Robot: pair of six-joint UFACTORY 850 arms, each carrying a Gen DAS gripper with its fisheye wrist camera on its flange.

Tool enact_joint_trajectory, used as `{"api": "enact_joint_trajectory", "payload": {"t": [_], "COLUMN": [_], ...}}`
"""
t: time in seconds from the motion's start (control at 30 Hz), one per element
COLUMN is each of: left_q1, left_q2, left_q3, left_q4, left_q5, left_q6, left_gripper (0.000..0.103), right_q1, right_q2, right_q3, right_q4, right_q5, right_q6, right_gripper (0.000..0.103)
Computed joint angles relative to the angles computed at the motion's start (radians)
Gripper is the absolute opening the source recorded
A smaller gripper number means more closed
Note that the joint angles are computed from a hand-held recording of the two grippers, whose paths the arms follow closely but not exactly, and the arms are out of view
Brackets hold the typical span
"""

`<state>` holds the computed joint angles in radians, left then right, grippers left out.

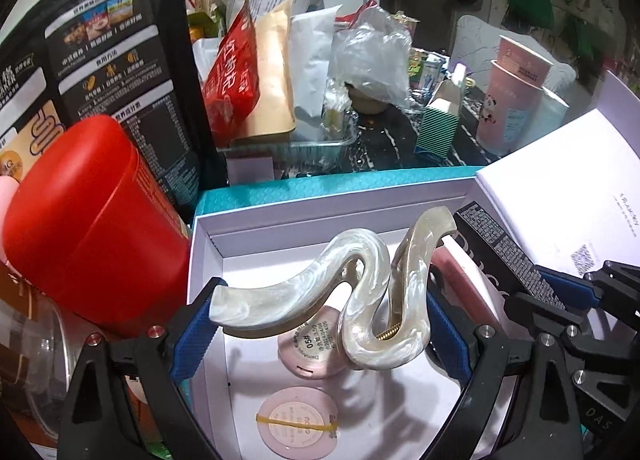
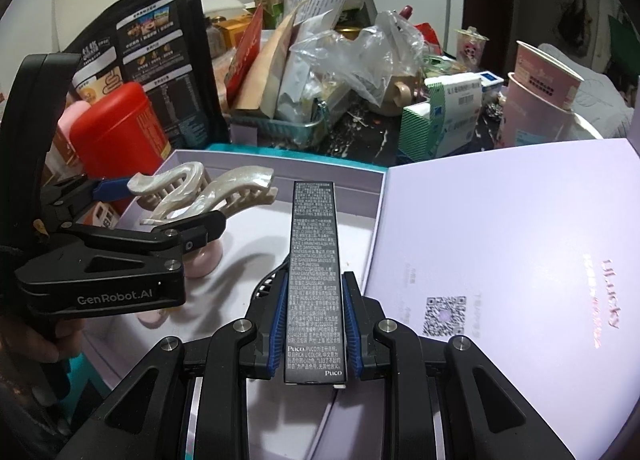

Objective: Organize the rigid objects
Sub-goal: 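Lower the claw clip and black box into the box and open both tools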

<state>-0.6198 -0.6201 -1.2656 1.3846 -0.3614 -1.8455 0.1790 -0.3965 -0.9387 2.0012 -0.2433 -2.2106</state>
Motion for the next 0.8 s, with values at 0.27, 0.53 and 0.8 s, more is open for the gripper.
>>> {"api": "enact_joint_trajectory", "payload": {"t": [0.27, 0.53, 0.8], "left_q1": [0.017, 0.014, 0.007], "left_q2": [-0.032, -0.046, -0.060], "left_q3": [-0.039, -0.060, -0.091], "left_q4": [-0.167, -0.247, -0.404], "left_q5": [0.013, -0.003, -0.024], "left_q6": [0.156, 0.240, 0.387], "left_gripper": [0.095, 0.095, 0.095], "right_q1": [0.015, 0.020, 0.023], "right_q2": [-0.024, -0.026, -0.021], "right_q3": [-0.021, -0.021, -0.020], "right_q4": [0.046, 0.064, -0.019], "right_q5": [0.021, 0.032, 0.038], "right_q6": [-0.047, -0.060, 0.007], "right_gripper": [0.025, 0.025, 0.035]}}
